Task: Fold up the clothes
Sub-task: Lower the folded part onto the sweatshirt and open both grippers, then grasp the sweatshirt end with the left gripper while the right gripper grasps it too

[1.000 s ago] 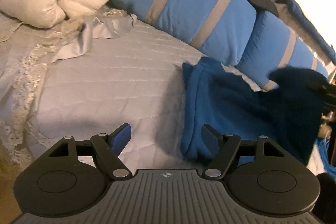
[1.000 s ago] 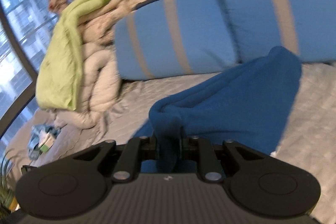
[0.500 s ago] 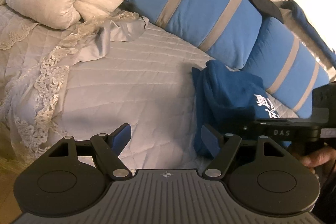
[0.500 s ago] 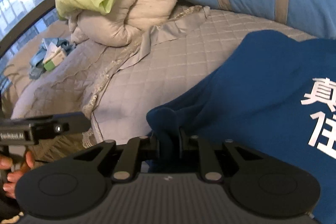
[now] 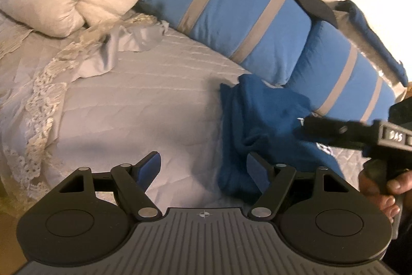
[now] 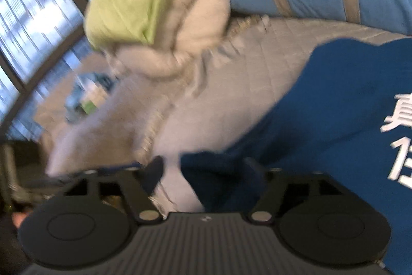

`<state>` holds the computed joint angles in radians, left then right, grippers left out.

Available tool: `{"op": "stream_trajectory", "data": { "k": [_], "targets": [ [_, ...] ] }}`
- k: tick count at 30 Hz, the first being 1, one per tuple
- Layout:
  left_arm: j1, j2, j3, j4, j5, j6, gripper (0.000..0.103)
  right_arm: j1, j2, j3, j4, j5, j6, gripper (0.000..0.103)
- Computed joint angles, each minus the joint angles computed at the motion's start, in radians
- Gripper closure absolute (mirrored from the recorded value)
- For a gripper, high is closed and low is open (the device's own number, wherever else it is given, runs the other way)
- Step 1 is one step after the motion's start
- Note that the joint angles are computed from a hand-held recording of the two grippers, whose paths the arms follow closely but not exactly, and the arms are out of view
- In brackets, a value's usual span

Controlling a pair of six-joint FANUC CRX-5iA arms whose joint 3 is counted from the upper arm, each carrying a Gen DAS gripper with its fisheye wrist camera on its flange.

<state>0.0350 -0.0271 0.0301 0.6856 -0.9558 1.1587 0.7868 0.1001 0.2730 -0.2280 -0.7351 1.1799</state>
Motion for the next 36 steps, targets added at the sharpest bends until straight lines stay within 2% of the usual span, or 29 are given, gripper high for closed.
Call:
{"op": "stream_trajectory", "data": {
  "k": [3, 5, 7, 11, 14, 18, 19, 21, 24, 26, 29, 31, 34, 36],
  "targets": [
    [-0.01, 0.008, 0.008, 0.03, -0.001, -0.025, 0.03, 0.005, -0.06, -0.07, 0.104, 0.065, -0.066, 0.012],
    [-0.023, 0.023, 0.027, 0.042, -0.006, -0.043, 0.03, 0.009, -0.095, -0.125, 0.217, 0.091, -0.138, 0.009],
    [-0.04, 0.045, 0.056, 0.042, -0.013, -0.063, 0.03, 0.012, -0.116, -0.169, 0.336, 0.082, -0.231, 0.004],
    [-0.083, 0.089, 0.109, 0.011, -0.017, -0.084, 0.03, -0.009, -0.164, -0.261, 0.431, 0.091, -0.358, 0.004],
    [-0.111, 0.135, 0.162, -0.048, -0.036, -0.073, 0.03, -0.011, -0.211, -0.375, 0.571, 0.139, -0.513, 0.001],
    [-0.133, 0.182, 0.22, -0.178, -0.066, -0.019, 0.029, -0.022, -0.251, -0.472, 0.687, 0.164, -0.62, 0.0],
    [-0.13, 0.186, 0.213, -0.184, -0.071, -0.013, 0.025, -0.02, -0.253, -0.485, 0.707, 0.16, -0.641, 0.0],
    [-0.119, 0.187, 0.182, -0.174, -0.066, -0.007, 0.016, -0.023, -0.262, -0.511, 0.735, 0.158, -0.671, 0.0],
    [-0.093, 0.192, 0.149, -0.12, -0.083, -0.013, 0.013, -0.029, -0.26, -0.509, 0.718, 0.129, -0.689, 0.0],
    [-0.083, 0.207, 0.178, -0.12, -0.122, 0.008, 0.012, -0.034, -0.256, -0.505, 0.705, 0.119, -0.695, 0.0],
    [-0.086, 0.24, 0.278, -0.173, -0.201, 0.043, 0.012, -0.037, -0.255, -0.501, 0.681, 0.12, -0.673, 0.0],
    [-0.083, 0.276, 0.347, -0.16, -0.252, 0.057, 0.013, -0.035, -0.253, -0.499, 0.683, 0.108, -0.677, 0.0],
    [-0.072, 0.337, 0.425, -0.095, -0.306, 0.069, 0.013, -0.037, -0.246, -0.487, 0.668, 0.096, -0.694, 0.0],
    [-0.066, 0.391, 0.481, -0.042, -0.348, 0.083, 0.013, -0.055, -0.248, -0.47, 0.583, 0.109, -0.673, 0.0]
  ]
}}
